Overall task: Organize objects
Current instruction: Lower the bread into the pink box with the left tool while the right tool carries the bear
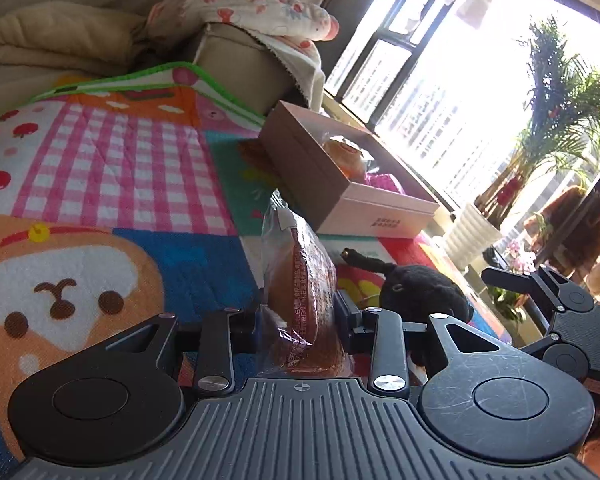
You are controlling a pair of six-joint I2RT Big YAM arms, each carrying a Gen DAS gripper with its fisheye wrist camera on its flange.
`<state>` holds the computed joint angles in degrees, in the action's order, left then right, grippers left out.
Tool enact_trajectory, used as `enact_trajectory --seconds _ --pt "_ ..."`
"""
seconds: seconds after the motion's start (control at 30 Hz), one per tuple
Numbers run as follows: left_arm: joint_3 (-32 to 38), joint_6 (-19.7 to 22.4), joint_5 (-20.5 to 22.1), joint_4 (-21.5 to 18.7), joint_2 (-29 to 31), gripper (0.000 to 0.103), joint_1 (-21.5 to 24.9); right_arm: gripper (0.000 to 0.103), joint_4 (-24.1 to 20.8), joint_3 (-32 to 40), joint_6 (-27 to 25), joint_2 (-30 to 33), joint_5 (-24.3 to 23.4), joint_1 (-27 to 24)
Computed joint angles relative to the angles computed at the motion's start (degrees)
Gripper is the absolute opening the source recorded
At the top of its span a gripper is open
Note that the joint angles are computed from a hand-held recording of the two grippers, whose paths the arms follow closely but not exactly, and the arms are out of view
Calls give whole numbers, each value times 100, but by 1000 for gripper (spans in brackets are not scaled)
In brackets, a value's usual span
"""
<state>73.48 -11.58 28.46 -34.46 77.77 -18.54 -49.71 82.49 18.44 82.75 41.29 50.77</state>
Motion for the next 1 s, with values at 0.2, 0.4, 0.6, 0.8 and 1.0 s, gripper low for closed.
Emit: enact_trajectory --seconds 0.2,0.4,0.6,0.8,1.0 --pt "-12 5 -30 -117 -23 37 -23 103 -844 83 -144 293 985 178" --pt "31 -69 -54 -105 44 37 -45 103 -257 -239 594 -283 -315 -71" --pt "58 158 -252 -365 36 37 -142 103 381 29 660 109 -832 -218" --pt "98 234 -504 -395 -98 37 -102 68 122 347 738 500 -860 -263" --pt "739 -93 -498 -180 269 37 -279 68 852 -322 722 -406 -469 -278"
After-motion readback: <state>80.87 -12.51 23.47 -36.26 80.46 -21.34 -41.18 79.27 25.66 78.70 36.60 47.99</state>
